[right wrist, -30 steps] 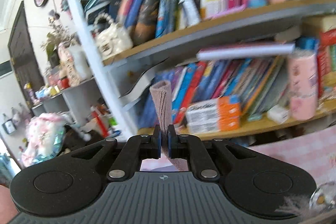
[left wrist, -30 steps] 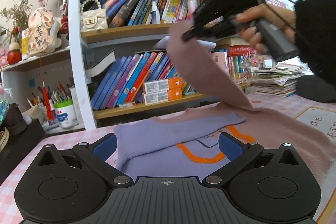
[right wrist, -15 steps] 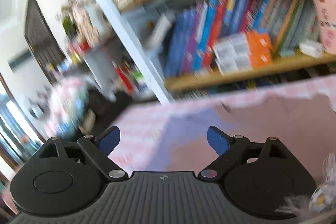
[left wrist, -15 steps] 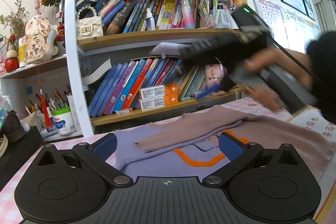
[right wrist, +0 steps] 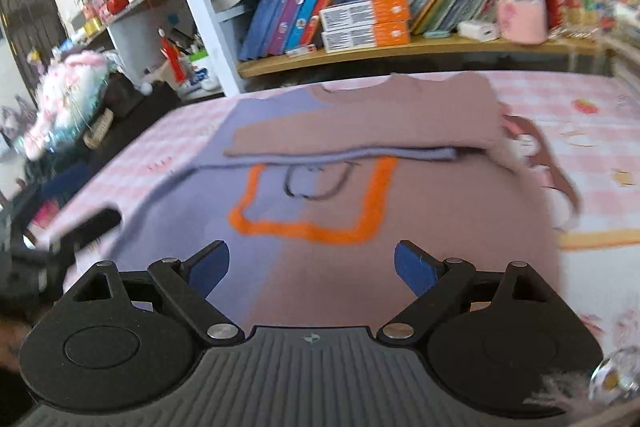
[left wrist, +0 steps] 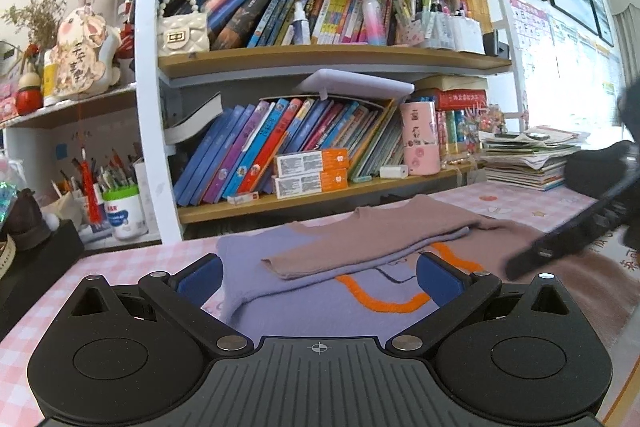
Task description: Fold clothes
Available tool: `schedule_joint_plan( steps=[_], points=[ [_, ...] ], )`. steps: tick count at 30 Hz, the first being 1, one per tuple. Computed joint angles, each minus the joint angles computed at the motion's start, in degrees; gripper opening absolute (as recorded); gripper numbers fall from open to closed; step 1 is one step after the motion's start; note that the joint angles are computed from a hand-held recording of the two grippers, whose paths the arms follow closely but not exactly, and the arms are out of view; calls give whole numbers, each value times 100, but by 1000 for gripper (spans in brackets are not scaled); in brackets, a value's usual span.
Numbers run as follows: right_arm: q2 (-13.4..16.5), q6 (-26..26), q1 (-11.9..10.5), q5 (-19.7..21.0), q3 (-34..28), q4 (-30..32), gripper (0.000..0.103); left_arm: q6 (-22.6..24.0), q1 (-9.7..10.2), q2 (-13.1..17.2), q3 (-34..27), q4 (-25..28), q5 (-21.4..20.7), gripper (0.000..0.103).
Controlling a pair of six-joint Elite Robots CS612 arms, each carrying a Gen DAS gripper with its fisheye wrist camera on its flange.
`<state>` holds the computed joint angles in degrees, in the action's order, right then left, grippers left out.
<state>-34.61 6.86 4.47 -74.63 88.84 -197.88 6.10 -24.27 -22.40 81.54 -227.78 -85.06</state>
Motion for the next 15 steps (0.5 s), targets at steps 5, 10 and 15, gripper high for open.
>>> schedule_joint_plan(
  steps=[5, 10, 15],
  points=[
    [-192, -237, -40, -484, 519, -395, 87, 9, -6, 1, 9, -25, 19, 103],
    [-323, -56, -184, -532, 899, -731, 64, -172, 3, -23, 4, 121, 105, 103],
    [-341, 145, -284, -594, 1086, -851, 46, -539, 5, -66, 26, 323, 390, 103]
  ],
)
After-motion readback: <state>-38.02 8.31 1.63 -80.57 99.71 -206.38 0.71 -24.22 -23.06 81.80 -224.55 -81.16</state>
